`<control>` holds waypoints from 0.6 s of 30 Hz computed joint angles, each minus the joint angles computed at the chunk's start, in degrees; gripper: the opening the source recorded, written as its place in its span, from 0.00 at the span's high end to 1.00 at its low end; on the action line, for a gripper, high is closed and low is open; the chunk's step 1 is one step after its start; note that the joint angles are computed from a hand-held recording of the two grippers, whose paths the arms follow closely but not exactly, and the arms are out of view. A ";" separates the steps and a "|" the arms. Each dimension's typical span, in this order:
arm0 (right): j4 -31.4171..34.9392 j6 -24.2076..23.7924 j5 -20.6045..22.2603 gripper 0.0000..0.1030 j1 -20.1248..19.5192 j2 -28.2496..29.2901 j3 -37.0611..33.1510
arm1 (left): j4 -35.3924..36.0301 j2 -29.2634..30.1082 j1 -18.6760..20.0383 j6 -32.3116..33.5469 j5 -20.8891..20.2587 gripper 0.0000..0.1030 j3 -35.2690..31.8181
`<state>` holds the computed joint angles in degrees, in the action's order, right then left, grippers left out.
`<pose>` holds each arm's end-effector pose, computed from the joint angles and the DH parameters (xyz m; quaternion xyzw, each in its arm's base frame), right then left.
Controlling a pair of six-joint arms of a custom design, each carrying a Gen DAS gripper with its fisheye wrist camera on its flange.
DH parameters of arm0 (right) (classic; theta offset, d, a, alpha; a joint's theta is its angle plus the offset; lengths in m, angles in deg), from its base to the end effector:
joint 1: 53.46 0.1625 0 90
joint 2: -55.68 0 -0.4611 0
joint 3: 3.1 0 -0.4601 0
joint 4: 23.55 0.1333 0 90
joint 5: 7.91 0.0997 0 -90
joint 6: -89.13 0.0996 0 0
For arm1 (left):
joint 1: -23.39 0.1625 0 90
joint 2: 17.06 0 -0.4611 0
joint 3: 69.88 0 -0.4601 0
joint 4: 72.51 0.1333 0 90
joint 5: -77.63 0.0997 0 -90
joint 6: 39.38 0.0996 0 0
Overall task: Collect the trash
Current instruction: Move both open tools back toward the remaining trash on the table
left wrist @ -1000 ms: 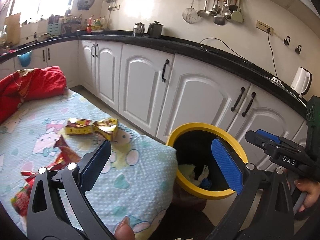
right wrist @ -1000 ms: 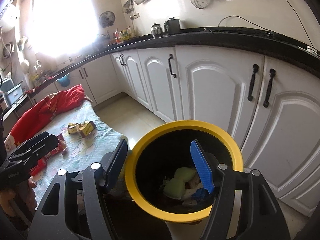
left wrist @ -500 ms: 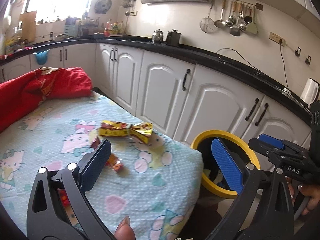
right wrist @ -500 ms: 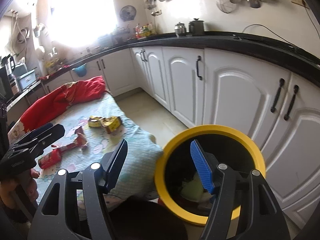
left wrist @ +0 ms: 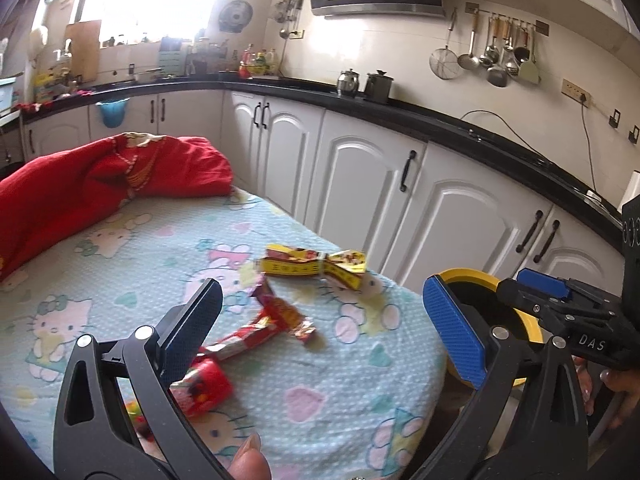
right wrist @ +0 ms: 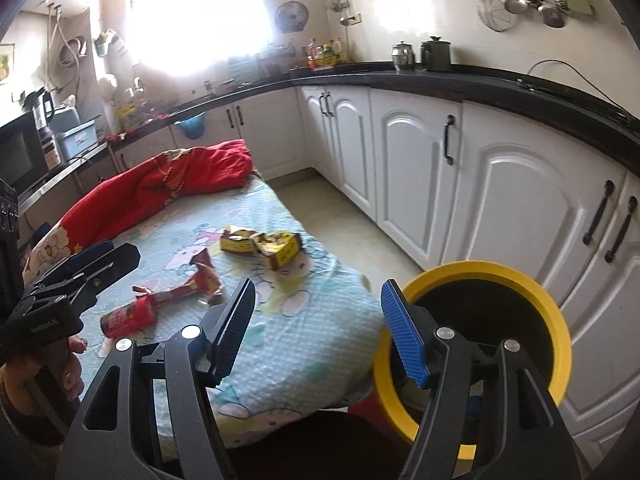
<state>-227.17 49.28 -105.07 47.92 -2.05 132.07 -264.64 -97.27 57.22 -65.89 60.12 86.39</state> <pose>0.2142 -0.4517 0.0824 0.3927 -0.8639 0.2858 0.1337 -0.1154 -0.3522 0.1872 0.0722 0.7937 -0.5170 0.3123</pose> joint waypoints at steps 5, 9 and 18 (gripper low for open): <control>0.99 0.22 -0.34 0.39 1.37 2.37 -1.21 | 9.60 -6.19 0.12 -5.08 1.62 0.11 1.80; 1.93 0.48 -0.73 0.39 2.19 4.35 -2.46 | 18.63 -12.02 0.52 -9.15 2.55 0.11 3.07; 5.32 1.83 -1.13 0.39 3.77 8.84 -6.05 | 39.93 -25.01 1.03 -18.36 3.38 0.11 4.85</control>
<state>-221.86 51.11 -106.20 51.69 6.79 126.02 -224.71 -122.28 58.26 -84.26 63.50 91.23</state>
